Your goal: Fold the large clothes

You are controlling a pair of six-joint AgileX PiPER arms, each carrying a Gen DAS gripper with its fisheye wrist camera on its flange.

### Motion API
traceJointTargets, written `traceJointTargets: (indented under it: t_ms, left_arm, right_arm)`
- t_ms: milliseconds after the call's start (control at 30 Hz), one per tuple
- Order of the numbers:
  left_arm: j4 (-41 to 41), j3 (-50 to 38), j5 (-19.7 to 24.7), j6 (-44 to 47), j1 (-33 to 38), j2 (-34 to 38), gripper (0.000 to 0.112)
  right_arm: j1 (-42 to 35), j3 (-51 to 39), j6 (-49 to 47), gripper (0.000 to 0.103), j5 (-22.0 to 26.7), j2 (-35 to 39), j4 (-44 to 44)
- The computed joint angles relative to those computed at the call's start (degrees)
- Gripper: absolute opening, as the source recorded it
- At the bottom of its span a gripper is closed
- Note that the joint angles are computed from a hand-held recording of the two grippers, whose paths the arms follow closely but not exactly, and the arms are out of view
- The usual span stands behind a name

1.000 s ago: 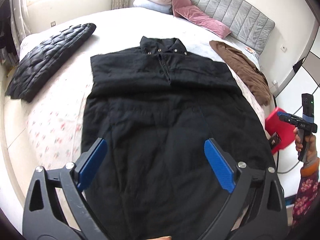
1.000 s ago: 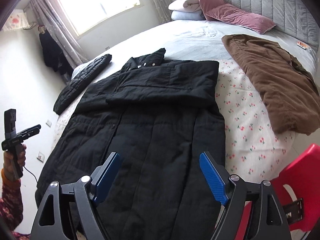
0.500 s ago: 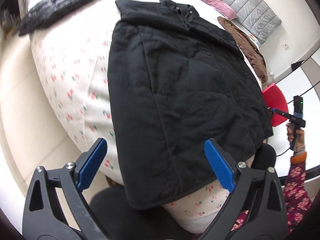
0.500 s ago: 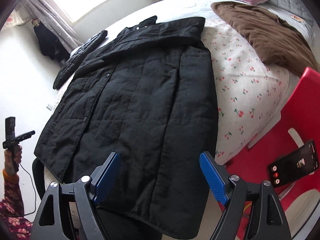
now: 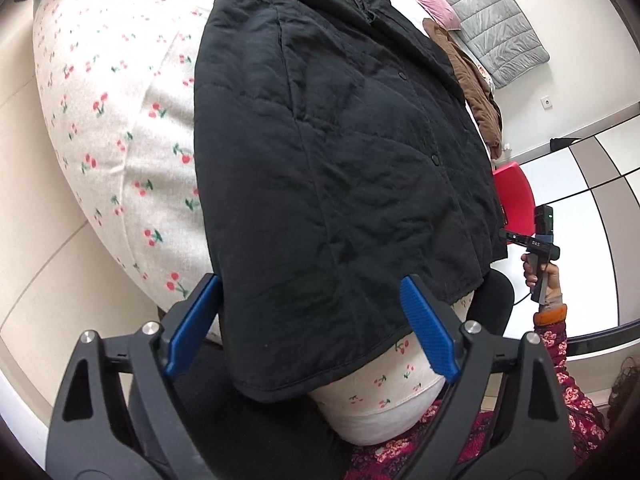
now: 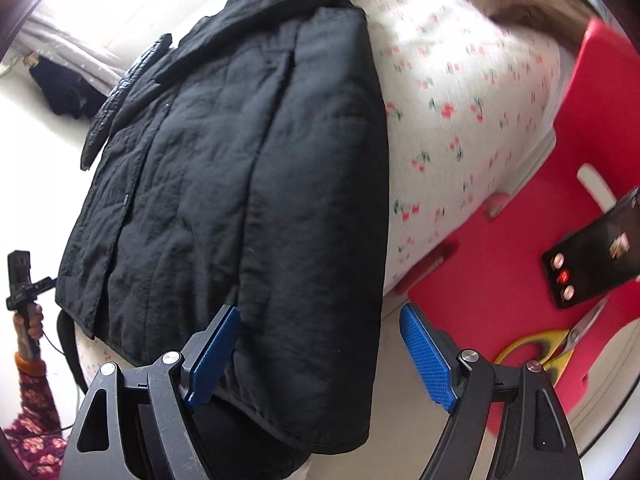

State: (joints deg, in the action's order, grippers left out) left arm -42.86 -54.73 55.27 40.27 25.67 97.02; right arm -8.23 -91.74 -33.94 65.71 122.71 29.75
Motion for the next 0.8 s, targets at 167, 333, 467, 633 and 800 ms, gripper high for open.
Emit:
traceJointTargets:
  t_ms: [167,333,467,633,800]
  left_arm:
    - [3.6,1.1,-0.9,-1.5,-1.3,-0.4,0.072]
    - [1.7,3.3,-1.3,0.3,-0.1,-2.9,0.045]
    - [-2.9,5.0,-2.8,2.3,1.8,-5.7,0.015]
    - [-11.0,5.5,-4.1,6.1,2.7,-8.9,0.009]
    - [-15.0,0.4,-5.3,5.6,1.0,-10.1,0.008]
  right_arm:
    - [0.1,0.9,-0.5,0.083,1.5,0.4,0.1]
    - [1.3,2.7,1.7,0.047,2.3,-1.7,-1.7]
    - [1.1,4.2,-0.6,0.013,3.2,-5.2,2.6]
    - [2.5,5.5,-1.3,0.009,1.2,-10.9,5.7]
    - [3.9,-1.6,0.7,0.008,1.8,-12.7,9.0]
